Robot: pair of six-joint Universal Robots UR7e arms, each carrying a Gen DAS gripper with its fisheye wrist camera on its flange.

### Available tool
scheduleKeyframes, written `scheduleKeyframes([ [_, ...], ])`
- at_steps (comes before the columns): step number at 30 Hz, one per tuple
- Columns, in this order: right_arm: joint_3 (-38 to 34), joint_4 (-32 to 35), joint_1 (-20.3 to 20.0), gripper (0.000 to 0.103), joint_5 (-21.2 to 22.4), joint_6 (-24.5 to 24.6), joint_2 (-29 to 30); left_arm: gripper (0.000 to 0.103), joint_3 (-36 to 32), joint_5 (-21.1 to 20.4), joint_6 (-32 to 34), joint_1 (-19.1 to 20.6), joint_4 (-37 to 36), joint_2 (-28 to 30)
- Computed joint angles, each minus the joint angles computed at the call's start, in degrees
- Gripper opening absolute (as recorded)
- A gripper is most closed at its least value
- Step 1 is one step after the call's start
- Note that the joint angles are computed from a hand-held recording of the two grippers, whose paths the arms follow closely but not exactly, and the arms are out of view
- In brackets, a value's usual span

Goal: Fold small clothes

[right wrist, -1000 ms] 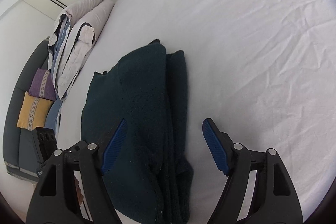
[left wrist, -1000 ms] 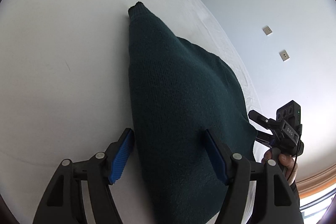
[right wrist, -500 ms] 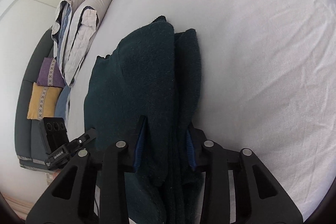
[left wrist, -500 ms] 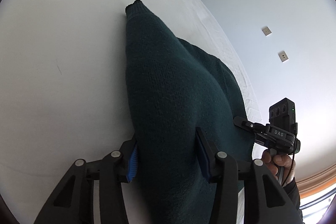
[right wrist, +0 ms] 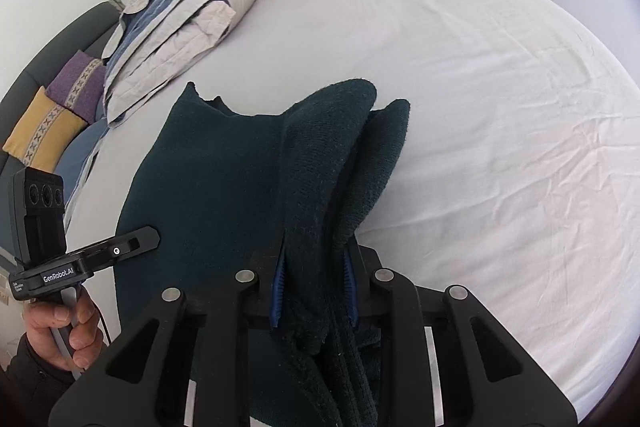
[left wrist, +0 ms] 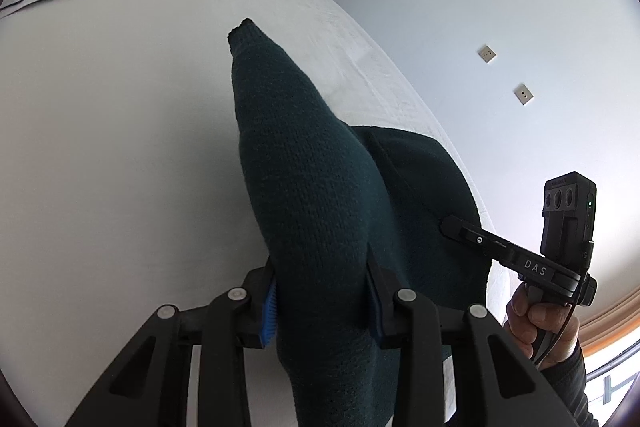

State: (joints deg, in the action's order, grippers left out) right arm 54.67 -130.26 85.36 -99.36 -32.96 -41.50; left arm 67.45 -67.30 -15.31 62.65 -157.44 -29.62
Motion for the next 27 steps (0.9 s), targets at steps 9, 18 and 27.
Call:
scheduleKeyframes([
  [9,24.56,-8.76,3.96,0.022,4.29,0.36,-12.49,0.037,22.62,4.98,-1.80,-3.28,-9.14,-14.51],
  [18,37.77,-12.83,4.06,0.022,5.59,2.11,-17.26,0.037,34.31,6.23,-4.43,-2.64,-14.49,-20.58],
  [27,35.03,-11.50,-0.28,0.022,4.96,5.06,-12.00,0.040,37.40,4.58,-7.60,1.02,-15.14,-19.95],
])
